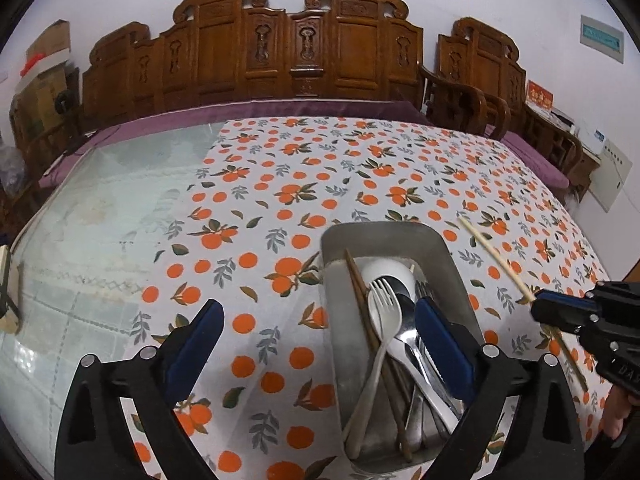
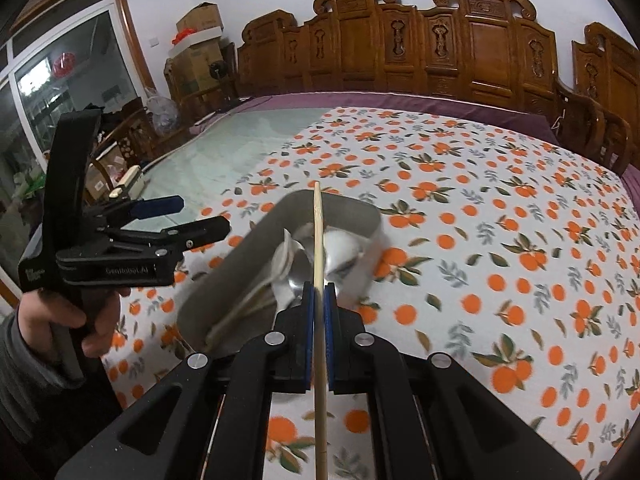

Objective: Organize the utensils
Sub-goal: 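Lower the bamboo chopstick into the steel tray and open the right tool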

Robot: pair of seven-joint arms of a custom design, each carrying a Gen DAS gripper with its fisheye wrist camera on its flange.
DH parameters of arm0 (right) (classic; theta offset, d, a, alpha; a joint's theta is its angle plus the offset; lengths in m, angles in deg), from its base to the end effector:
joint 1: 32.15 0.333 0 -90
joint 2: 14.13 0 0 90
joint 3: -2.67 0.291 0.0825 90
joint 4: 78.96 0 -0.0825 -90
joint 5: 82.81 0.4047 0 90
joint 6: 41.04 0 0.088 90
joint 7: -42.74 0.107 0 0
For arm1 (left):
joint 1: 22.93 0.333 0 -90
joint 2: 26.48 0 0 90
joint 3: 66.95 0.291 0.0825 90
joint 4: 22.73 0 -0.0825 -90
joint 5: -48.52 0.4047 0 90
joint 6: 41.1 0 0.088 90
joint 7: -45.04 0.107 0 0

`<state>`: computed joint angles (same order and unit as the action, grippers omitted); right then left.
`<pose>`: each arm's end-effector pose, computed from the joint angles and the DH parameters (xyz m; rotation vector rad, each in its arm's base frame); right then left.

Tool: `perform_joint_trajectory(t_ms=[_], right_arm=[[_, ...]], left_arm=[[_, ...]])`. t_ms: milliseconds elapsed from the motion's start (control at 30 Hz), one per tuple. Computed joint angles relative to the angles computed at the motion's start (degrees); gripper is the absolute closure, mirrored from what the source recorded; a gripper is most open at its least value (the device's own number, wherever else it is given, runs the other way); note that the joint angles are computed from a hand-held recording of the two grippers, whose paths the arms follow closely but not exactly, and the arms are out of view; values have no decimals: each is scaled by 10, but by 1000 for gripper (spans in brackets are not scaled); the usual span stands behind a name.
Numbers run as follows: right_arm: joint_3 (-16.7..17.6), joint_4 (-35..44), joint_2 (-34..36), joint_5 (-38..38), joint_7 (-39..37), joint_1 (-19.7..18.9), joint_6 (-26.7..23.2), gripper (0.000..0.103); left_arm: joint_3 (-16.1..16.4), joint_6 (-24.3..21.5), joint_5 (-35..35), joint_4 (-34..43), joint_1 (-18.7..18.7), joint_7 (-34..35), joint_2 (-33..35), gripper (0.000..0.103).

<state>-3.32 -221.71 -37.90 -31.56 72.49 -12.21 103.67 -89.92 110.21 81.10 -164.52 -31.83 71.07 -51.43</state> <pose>0.4644 0.1067 0.4458 -2.0998 1.0339 -0.1309 0.4035 -0.2732 0.4615 -1.8722 1.6670 -0.7082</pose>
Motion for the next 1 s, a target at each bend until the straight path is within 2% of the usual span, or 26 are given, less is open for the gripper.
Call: perform_joint_trajectory(t_ms=[433, 700, 1000], right_arm=[[36, 43, 66, 37, 72, 22, 17, 97], [52, 77, 108, 57, 108, 17, 21, 97], [80, 72, 130, 7, 155, 18, 82, 97]], left_arm=[[8, 7, -19, -31, 17, 7, -43, 10], [4, 12, -24, -38, 27, 9, -57, 10], [2, 19, -33, -45, 33, 12, -65, 10]])
